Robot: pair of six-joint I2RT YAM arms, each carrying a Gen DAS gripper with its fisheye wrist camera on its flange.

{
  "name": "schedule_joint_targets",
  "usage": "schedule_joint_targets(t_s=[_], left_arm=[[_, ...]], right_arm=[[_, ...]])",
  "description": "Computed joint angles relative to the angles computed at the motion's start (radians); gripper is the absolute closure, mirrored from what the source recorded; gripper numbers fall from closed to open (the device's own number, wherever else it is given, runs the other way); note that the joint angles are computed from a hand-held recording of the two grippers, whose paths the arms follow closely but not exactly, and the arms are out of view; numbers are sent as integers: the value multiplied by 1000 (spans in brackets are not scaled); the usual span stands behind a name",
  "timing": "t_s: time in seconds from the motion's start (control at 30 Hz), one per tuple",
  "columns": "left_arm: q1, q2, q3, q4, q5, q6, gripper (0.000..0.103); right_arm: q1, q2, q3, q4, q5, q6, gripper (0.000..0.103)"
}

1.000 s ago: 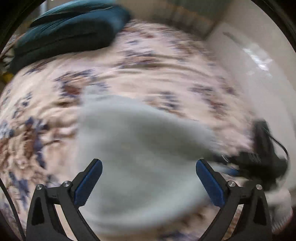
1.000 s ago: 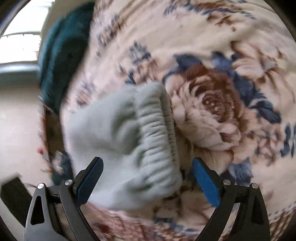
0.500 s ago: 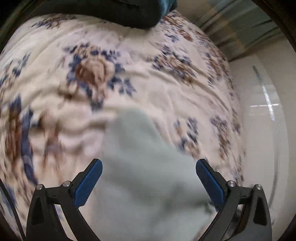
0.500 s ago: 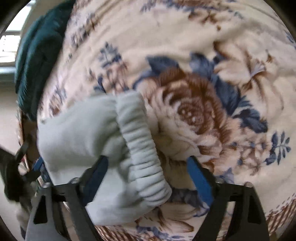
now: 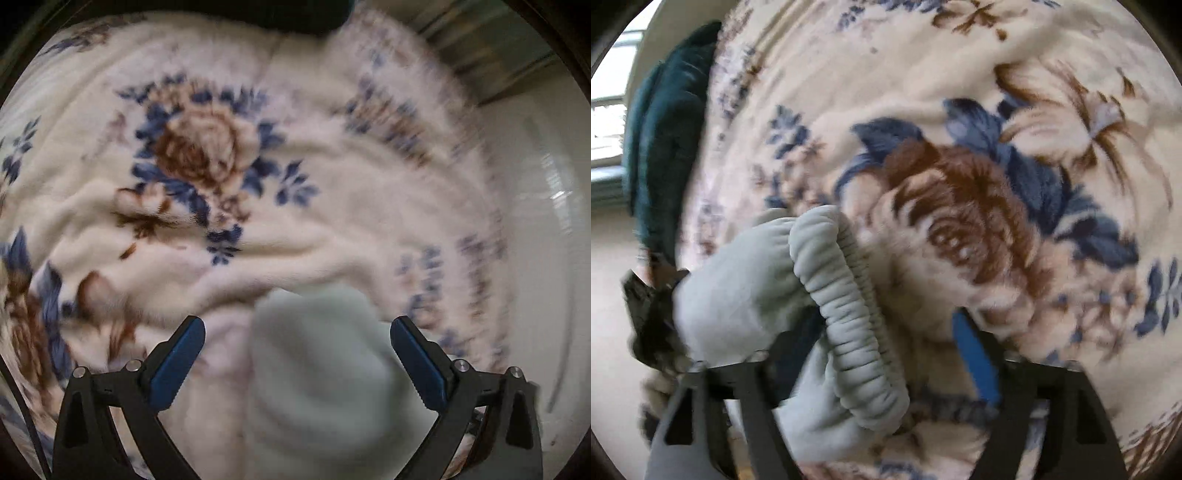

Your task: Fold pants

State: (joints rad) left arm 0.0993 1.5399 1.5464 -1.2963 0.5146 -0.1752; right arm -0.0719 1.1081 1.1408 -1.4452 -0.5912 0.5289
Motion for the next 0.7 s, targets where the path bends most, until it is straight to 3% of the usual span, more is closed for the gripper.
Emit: schedule_joint_targets(t_s=[0.13, 0.23, 0.33, 0.4, 0.5, 0.6, 0.7], left_arm=[[143, -146, -91, -118, 207, 56, 1], [177, -205, -196, -219, 275, 137, 0], [134, -236, -319, -208, 237, 116, 1], [110, -261, -416, -133, 312, 68, 1], [34, -257, -443, -42, 260, 20, 0], [42, -216, -442, -12, 290, 28, 0], [43, -156, -435, 0, 316, 76, 0]], right_arm=[[-119, -162, -40, -61, -160, -14, 2], [-2, -295, -151, 27, -213, 179, 2], [175, -411, -336, 241, -248, 439, 2], [282, -486, -466, 408, -245, 606, 2], [508, -620, -696, 783, -158, 995, 0], [642, -674, -825, 1040, -22, 1191, 0], [643, -671, -913, 1265, 9, 1299, 0]])
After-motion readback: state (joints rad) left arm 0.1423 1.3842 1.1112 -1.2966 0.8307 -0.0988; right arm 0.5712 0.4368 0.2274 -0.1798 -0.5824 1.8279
